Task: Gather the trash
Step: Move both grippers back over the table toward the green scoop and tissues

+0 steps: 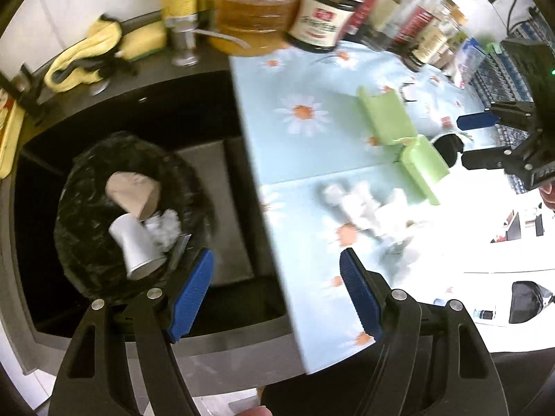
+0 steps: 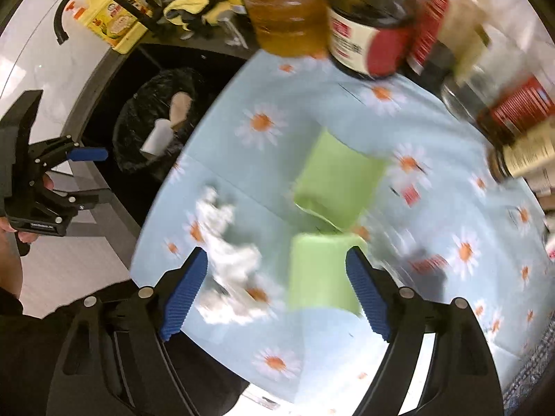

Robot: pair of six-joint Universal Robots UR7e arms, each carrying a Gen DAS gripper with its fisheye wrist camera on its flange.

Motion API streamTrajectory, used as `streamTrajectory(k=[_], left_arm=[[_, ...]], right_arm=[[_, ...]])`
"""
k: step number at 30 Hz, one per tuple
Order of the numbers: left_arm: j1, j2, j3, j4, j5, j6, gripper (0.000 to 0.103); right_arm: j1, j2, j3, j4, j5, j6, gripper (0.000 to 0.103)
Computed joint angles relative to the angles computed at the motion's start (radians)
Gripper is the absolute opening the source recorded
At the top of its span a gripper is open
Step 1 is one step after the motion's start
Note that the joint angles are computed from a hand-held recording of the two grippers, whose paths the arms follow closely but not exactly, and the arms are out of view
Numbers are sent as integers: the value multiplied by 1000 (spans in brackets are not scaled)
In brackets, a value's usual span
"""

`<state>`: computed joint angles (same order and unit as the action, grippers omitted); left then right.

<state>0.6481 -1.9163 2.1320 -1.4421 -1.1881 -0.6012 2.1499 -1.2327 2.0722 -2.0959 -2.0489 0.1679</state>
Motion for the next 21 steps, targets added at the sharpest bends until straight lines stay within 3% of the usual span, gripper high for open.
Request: streamTrajectory(k=[1,3,13,21], left_arm=[[-10,6,6,-9,-8,-8,74],[-36,25,23,-36,-24,-28,85],[-92,89,101,-138,-92,-112,85],[-92,67,138,-168,-119,-171,85]], right_arm=[[-5,-9,6,7,-8,0,85],[-20,-29,26,20,-21,-3,85],[-50,-40,111,-20,-39,-48,85],[-73,2,99,-17,-46,-54,85]])
